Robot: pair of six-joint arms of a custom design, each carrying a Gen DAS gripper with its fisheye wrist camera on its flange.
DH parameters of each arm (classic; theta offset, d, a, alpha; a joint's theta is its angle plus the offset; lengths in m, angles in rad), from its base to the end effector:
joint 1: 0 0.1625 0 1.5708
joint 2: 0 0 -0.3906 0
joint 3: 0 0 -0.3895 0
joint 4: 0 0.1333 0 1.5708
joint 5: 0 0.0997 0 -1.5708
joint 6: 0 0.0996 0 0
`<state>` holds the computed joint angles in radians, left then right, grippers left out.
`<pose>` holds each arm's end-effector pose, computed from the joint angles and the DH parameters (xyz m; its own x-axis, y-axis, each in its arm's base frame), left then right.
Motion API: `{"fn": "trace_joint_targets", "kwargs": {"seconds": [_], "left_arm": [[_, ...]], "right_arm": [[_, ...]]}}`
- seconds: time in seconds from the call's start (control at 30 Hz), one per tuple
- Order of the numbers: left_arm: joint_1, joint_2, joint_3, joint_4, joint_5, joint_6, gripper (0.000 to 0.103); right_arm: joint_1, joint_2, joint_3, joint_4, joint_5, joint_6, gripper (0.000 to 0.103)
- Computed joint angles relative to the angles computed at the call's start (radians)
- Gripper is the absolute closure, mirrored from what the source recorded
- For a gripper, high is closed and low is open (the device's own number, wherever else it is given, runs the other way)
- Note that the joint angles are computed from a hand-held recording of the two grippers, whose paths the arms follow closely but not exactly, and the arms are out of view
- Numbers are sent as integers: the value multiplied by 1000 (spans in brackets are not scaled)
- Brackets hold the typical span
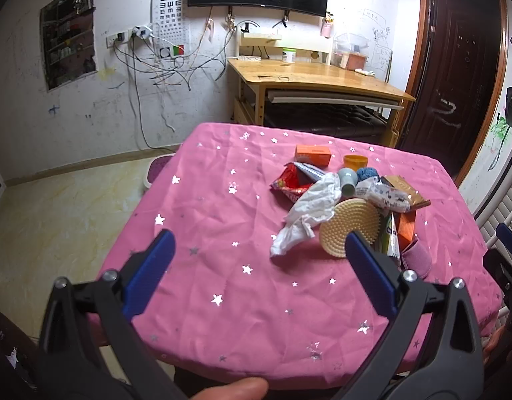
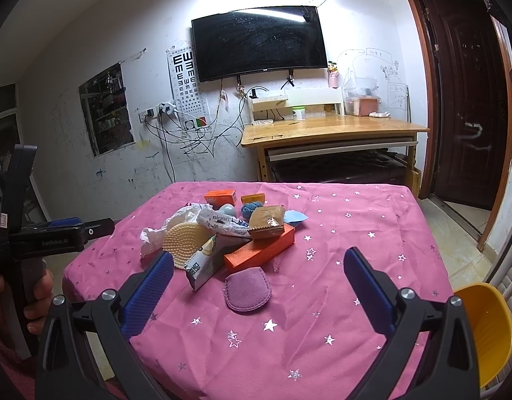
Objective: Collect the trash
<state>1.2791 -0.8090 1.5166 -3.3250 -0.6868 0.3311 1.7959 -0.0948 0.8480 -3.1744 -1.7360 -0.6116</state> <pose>0.0087 -0.7023 0.2467 -0.7096 -0.2781 -0.6474 0.3961 0.6025 -0.6929 0.2953 -0.7660 -0.0568 -0.7253 -0.4508 0.5203 -0.6885 0.4692 -0.5530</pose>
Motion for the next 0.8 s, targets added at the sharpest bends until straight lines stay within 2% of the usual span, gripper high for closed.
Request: {"fn": "trace_joint_targets", "kwargs": {"seconds": [0.8], "left_arm": [[0, 0, 0, 1, -1, -1, 5]], "right_arm": [[-1, -7, 10, 0, 9, -1, 7]]}}
